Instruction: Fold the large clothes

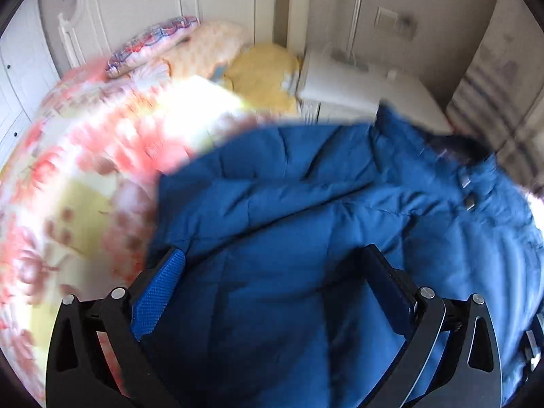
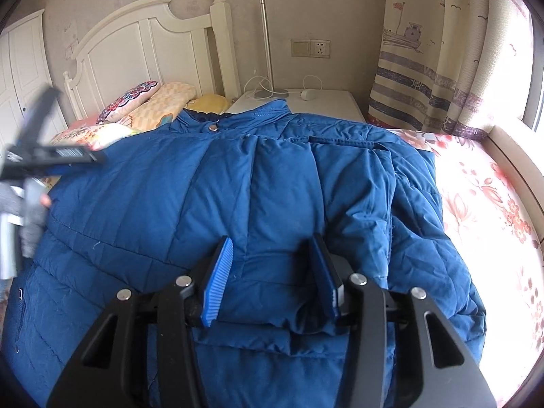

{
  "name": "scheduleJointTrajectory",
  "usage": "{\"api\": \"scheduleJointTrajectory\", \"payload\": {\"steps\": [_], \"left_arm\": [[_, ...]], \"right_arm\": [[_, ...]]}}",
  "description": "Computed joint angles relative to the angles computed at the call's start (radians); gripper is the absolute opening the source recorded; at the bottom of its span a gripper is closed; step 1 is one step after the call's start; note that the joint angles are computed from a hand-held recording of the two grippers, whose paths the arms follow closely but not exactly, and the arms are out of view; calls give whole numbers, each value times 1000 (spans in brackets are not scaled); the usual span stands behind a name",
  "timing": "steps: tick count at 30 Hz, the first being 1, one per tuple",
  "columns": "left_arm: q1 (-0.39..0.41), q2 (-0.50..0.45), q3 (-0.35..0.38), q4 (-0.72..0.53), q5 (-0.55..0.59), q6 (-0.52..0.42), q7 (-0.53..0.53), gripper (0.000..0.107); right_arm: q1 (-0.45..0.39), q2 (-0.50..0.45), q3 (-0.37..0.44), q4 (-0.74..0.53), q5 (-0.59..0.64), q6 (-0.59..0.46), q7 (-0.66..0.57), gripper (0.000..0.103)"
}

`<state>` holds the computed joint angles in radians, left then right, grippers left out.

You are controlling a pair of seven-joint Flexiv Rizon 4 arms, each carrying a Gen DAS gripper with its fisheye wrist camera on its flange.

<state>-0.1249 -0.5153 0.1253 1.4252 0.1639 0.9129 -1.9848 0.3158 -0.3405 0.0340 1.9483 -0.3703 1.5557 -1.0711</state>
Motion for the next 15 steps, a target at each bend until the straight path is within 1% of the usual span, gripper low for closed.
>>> {"api": "scheduleJointTrajectory", "payload": {"steps": [2,4,5,7,9,11,12,13,14,15], "left_arm": [[-31,3,25,-10,55,-3,-23,99],[-60,28,46,5,106,23,-68,99],[-78,55,55,36,141,71,-101,99],[-103,118,44,113,195,181,-108,99],[-135,153,37,152,251,201,-99,99],[-125,154,-6,181,226,181,-29,99],[-131,141,-9,178,231,165,-23,99],[-144,128,5,178,261,179,-45,99],[-135,118,4,193,258,222,-54,99],[-118,117,-9,207,226,239,-37,99]], "right_arm": [[-26,-6,33,-8,24,-3,-18,47],[-65,-13,84,-20,63,-2,-51,47],[-88,-18,113,-27,87,-1,-71,47],[-110,-22,143,-35,120,0,-99,47],[-126,-25,166,-42,150,-2,-123,47],[-152,-31,202,-53,184,-5,-156,49],[-160,-33,214,-57,199,-5,-170,49],[-163,-33,219,-58,211,-4,-180,49],[-159,-32,217,-57,218,-2,-185,49],[-154,-30,212,-57,223,-2,-188,49]]}}
